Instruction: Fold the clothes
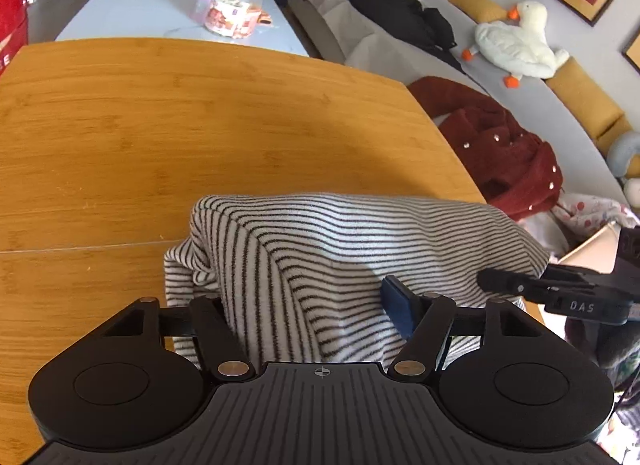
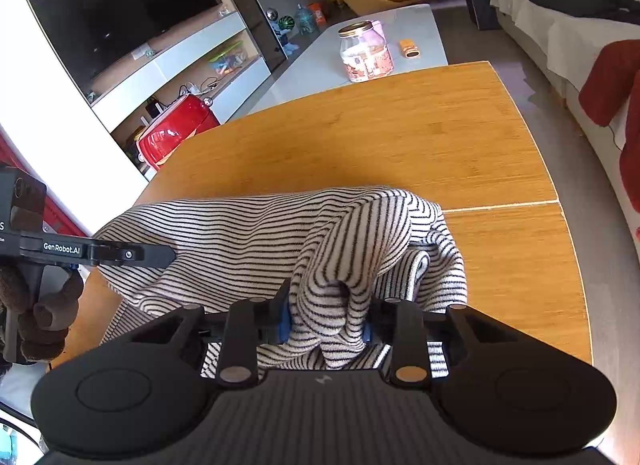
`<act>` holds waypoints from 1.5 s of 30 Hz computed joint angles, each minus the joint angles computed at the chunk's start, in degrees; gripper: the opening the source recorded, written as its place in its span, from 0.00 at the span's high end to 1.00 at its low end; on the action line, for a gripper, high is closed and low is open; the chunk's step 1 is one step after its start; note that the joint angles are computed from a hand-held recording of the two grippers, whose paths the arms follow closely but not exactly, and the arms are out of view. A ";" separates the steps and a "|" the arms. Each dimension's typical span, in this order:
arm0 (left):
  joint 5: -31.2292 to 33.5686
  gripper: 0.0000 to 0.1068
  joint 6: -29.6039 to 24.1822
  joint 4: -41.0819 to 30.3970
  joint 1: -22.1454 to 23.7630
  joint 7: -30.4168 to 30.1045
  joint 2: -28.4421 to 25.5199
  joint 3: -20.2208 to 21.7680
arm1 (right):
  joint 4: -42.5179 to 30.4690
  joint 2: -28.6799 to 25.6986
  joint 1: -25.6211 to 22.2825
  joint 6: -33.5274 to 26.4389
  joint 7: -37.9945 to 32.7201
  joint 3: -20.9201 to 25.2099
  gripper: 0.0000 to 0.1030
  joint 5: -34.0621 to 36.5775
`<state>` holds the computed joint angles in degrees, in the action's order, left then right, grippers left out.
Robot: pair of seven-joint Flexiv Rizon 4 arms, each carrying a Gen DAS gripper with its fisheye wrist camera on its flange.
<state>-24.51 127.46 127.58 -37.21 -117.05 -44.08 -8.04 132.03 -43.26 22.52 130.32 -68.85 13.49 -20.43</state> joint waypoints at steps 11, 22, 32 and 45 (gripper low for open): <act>-5.54 0.70 1.79 -2.70 0.06 4.33 2.38 4.14 | -12.71 -2.67 -0.14 0.41 1.06 -0.89 0.80 -3.23; -7.77 0.70 4.71 1.68 -6.04 6.95 2.69 -0.37 | 2.07 1.97 -5.32 3.97 0.37 0.38 0.80 -7.52; -2.30 0.70 6.37 4.56 -3.64 -0.96 1.02 -2.45 | 6.36 2.68 -3.16 5.04 -1.98 0.80 0.81 -4.05; -17.11 0.74 7.29 8.30 -13.45 8.17 6.61 -2.35 | 13.42 4.50 -5.48 7.21 2.81 2.14 0.81 -9.88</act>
